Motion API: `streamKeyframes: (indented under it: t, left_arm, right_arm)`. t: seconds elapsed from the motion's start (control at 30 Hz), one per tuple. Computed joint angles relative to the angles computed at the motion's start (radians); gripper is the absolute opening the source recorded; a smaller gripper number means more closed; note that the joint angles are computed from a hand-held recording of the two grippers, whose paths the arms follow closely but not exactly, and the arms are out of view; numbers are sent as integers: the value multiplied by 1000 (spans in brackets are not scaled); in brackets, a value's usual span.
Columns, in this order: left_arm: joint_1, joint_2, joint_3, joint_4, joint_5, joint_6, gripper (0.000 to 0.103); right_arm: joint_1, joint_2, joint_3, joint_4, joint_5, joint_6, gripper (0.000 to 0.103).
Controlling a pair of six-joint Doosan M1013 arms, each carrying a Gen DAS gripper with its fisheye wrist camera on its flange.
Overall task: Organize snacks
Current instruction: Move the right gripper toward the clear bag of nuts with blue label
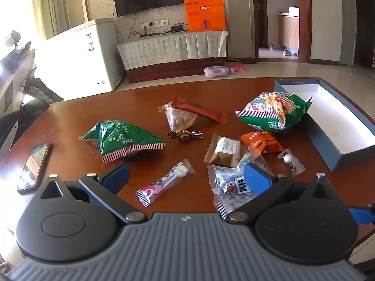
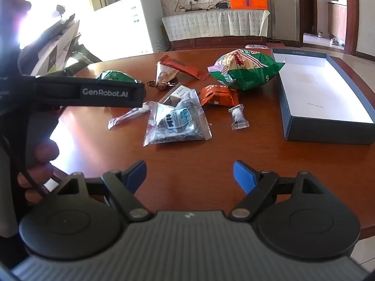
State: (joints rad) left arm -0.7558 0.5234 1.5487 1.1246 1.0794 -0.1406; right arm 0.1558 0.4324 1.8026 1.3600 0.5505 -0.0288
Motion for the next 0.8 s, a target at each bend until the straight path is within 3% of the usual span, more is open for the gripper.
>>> streamKeyframes:
  t: [0.37, 0.57, 0.7, 0.8]
  left_arm:
    - [4, 7, -10, -29, 10, 15, 103]
    - [27, -5, 9, -78, -49, 21, 103]
    - [35, -21, 38, -49, -94, -45, 103]
    - [32, -20, 37, -29, -74, -103, 103]
  right_arm:
    - [1, 0, -1, 8, 4, 0, 83]
    - [2, 0, 0, 6, 2, -4, 83]
    - [4, 1, -1, 5, 1, 0, 83]
    - [6, 2, 0, 8, 1, -5, 83]
